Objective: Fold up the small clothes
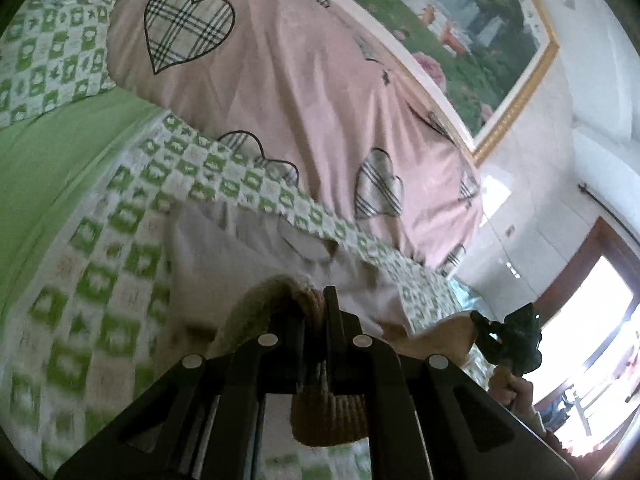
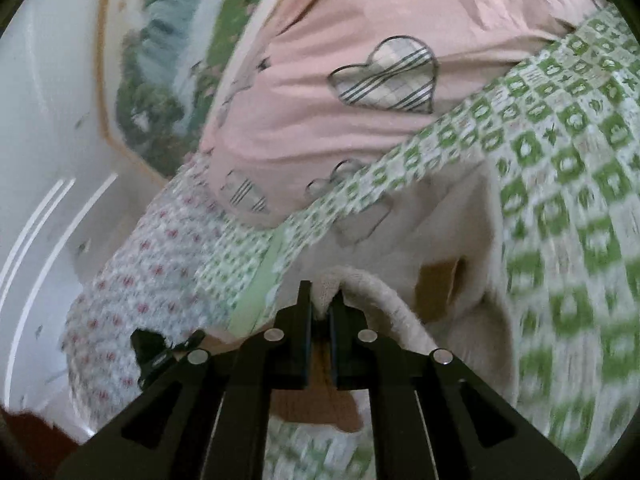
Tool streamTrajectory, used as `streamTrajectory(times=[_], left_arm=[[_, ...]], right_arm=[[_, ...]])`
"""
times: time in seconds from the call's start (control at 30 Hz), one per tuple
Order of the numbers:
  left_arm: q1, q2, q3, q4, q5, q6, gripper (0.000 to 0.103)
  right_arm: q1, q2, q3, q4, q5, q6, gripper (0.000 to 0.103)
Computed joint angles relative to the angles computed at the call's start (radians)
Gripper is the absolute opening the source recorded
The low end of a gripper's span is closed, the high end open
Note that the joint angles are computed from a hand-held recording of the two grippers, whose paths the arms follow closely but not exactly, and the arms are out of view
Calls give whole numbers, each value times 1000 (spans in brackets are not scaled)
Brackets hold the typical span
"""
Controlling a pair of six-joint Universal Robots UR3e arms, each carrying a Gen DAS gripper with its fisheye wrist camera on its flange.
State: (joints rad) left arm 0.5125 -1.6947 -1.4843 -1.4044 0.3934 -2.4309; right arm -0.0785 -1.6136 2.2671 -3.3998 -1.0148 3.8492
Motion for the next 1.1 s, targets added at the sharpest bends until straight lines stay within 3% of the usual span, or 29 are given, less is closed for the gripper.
streamTrajectory(times=[0.07,0.17,0.37,0.53,0.6,0.7,0.77,0.83,0.9,0.97,1.1], left_arm=[[-86,-161,90,276,56,-232,5],[-175,-363,272,416,162,-399,5],[-271,-688,681,387,296,-531,5],[-306,-806,862,295,370,-534,7],[-302,-801,854,262,374,-521,10],[-280,-701,708,270,363,-480,27],[-261,-577,536,282,349,-414,29],[-252,-454,369,272,331,-340,31],[-259,-365,249,225,301,-266,32],[-317,-327,201,173,317,-198,33],[-443,-401,301,157,419,-190,33]], right_arm=[[-9,84,-78,20,-26,8,8],[-1,210,-212,91,-81,-4,8],[40,402,-439,271,-218,-61,8],[48,460,-489,330,-254,-77,10],[40,454,-474,335,-244,-74,10],[39,397,-423,327,-250,-53,18],[64,329,-371,308,-311,-50,34],[110,263,-329,292,-365,-69,34],[172,266,-352,300,-347,-122,34],[245,344,-481,443,-273,-245,34],[341,525,-777,748,-225,-460,34]])
